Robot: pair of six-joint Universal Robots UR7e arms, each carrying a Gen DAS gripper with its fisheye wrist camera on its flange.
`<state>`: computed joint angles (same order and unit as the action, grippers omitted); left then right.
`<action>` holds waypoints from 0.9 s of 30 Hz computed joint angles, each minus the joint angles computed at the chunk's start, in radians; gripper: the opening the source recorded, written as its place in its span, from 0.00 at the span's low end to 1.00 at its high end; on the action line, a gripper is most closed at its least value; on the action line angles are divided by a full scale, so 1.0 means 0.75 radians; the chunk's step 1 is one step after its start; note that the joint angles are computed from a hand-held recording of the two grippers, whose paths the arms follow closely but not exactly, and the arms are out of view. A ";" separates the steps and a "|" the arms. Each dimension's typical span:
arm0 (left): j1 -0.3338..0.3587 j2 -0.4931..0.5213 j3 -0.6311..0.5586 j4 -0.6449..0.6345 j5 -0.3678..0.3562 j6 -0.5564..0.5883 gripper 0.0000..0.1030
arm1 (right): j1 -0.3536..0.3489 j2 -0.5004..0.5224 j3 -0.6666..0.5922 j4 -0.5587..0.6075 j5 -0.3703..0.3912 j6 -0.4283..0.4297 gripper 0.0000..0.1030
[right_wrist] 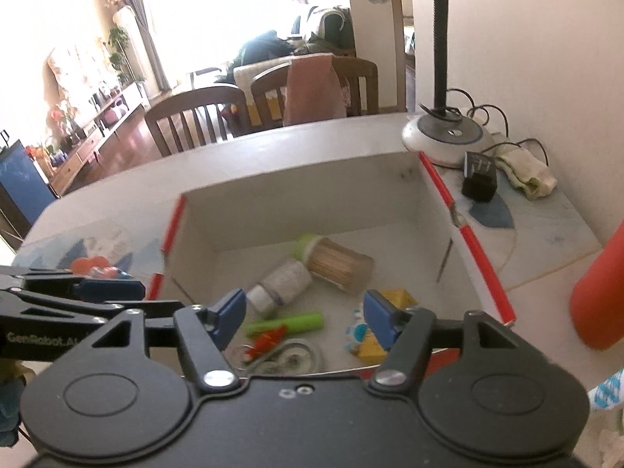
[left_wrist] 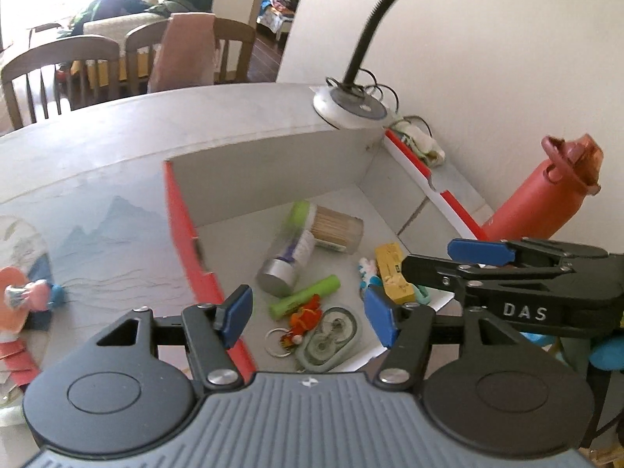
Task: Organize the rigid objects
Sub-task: 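Withdraw both grippers from the box back toward the table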
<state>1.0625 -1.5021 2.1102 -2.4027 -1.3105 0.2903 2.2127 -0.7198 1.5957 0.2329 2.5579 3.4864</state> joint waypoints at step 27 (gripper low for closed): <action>0.348 -0.240 -0.187 0.128 -0.087 0.284 0.82 | 0.161 0.405 -0.538 0.140 -0.136 -0.069 0.95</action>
